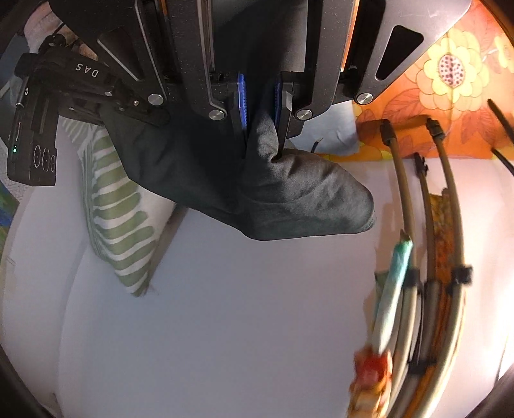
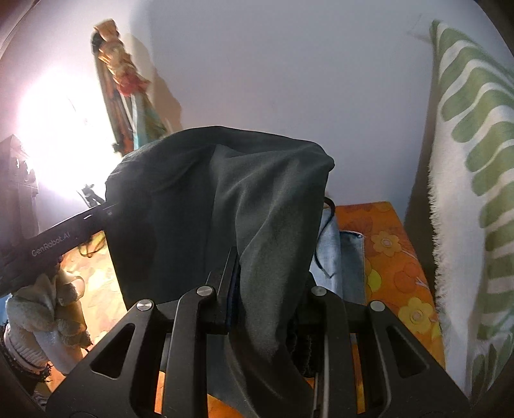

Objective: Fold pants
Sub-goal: 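Lift the trousers with both tools and carry them over the blue denim stack, then lower the trousers onto the denim stack and open both tools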

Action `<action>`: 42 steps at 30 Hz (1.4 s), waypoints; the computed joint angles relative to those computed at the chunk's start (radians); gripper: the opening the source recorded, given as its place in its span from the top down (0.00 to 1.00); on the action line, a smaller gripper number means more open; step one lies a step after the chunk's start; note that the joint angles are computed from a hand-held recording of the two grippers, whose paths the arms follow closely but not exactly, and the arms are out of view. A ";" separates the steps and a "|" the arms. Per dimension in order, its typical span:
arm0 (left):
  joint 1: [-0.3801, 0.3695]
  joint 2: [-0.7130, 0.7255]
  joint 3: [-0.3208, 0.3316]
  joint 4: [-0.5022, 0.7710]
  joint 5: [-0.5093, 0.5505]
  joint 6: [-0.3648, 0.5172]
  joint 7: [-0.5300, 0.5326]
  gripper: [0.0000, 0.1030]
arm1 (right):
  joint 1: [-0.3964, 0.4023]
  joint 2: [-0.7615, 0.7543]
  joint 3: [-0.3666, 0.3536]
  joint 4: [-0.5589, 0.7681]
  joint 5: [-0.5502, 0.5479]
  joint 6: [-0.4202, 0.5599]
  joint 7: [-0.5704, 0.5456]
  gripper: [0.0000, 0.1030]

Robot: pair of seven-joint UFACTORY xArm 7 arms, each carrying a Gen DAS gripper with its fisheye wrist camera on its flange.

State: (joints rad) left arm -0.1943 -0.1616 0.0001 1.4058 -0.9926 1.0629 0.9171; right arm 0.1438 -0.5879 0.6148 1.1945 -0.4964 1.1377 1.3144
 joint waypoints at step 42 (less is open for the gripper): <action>-0.043 0.010 -0.050 -0.201 0.190 0.101 0.155 0.67 | -0.171 -0.042 -0.226 -0.353 0.233 -0.547 -0.145 0.82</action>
State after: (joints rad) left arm -0.2369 -0.1516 -0.0497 1.2052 -0.8027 1.1640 1.0725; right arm -0.0270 -0.6303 0.3885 0.8412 -0.2638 0.5904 1.1697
